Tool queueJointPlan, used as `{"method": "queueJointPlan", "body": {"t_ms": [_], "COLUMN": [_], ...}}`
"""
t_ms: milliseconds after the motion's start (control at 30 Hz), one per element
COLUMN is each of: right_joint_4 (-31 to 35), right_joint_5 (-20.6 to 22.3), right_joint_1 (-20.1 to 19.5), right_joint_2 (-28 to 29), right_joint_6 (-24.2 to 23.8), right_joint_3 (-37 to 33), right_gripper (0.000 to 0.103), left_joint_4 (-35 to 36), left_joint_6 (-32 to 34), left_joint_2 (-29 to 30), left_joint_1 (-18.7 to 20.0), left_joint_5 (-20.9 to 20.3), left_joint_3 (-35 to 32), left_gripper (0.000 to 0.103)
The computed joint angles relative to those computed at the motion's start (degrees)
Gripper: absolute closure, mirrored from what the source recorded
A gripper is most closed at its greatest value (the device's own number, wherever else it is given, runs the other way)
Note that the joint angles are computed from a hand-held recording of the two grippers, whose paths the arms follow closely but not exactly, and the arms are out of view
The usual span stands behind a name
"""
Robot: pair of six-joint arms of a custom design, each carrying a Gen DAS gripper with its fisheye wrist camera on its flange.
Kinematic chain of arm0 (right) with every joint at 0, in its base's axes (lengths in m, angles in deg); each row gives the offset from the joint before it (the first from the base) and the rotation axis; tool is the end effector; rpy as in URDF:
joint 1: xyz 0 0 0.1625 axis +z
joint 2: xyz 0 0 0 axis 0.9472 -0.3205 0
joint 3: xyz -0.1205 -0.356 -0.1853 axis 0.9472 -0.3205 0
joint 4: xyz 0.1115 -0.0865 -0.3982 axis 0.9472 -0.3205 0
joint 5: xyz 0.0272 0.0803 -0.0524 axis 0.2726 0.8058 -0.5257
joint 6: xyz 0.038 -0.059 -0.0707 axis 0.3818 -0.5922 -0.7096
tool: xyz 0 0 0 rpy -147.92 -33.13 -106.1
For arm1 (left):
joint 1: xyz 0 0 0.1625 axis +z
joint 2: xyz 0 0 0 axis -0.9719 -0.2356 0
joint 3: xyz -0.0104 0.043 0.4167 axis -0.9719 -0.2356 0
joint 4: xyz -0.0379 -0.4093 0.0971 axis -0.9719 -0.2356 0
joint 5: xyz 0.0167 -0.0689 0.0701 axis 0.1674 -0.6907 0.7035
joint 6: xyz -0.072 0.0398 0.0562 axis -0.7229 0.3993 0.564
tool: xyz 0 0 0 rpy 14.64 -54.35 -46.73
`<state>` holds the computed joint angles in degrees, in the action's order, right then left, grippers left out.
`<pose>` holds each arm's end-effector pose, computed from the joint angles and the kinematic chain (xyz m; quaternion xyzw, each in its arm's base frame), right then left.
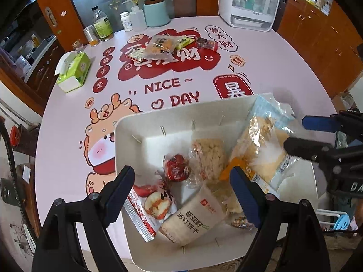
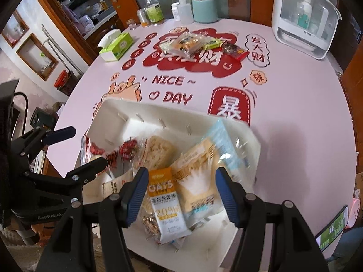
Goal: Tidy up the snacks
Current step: 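Withdraw both tools from the tray back to the snack pile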
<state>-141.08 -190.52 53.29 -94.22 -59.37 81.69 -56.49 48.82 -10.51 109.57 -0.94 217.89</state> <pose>0.2768 -0.2883 0.1101 0.0357 -0.9257 0.2312 0.2973 -0.1813 -0.3487 0.2114 0.3383 0.8789 -0.0916 0.3236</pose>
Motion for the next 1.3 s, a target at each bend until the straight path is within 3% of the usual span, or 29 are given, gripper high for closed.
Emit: {"method": "queueJointPlan", "body": {"t_ms": [200, 400, 700, 833, 967, 1100, 1300], "right_joint_4": [-0.4, -0.3, -2.8, -3.6, -7.1, -9.8, -5.9], "right_joint_5": [-1.2, -5.2, -9.1, -8.7, -6.8, -4.5, -0.7], "right_joint_1": [-1.4, -3.0, -5.1, -7.2, -10.1, -13.4, -20.3], "right_joint_2": [-4.0, -7.5, -8.2, -6.5, -3.4, 0.0, 4.8], "right_joint_6": [-6.1, -16.3, -31.8, -38.4, -46.3, -52.5, -54.1], "right_joint_3": [-1.0, -5.1, -15.2, -20.8, -25.5, -28.8, -33.2], "right_gripper": [0.041, 0.041, 0.041, 0.041, 0.041, 0.041, 0.041], "left_joint_4": [0.2, -0.9, -7.6, -9.7, -10.2, -6.0, -2.5], "left_joint_6": [-0.6, 2.0, 12.5, 17.2, 19.4, 16.6, 14.2], "left_joint_2": [3.1, 8.6, 18.9, 25.1, 30.9, 37.3, 45.4], "left_joint_1": [0.6, 0.8, 1.0, 2.5, 5.2, 9.2, 14.2], "left_joint_5": [2.8, 9.0, 15.8, 17.4, 16.7, 13.1, 10.8], "left_joint_3": [-4.3, -11.4, -23.7, -30.5, -37.5, -46.2, -54.0], "left_gripper": [0.018, 0.018, 0.011, 0.011, 0.011, 0.011, 0.011]}}
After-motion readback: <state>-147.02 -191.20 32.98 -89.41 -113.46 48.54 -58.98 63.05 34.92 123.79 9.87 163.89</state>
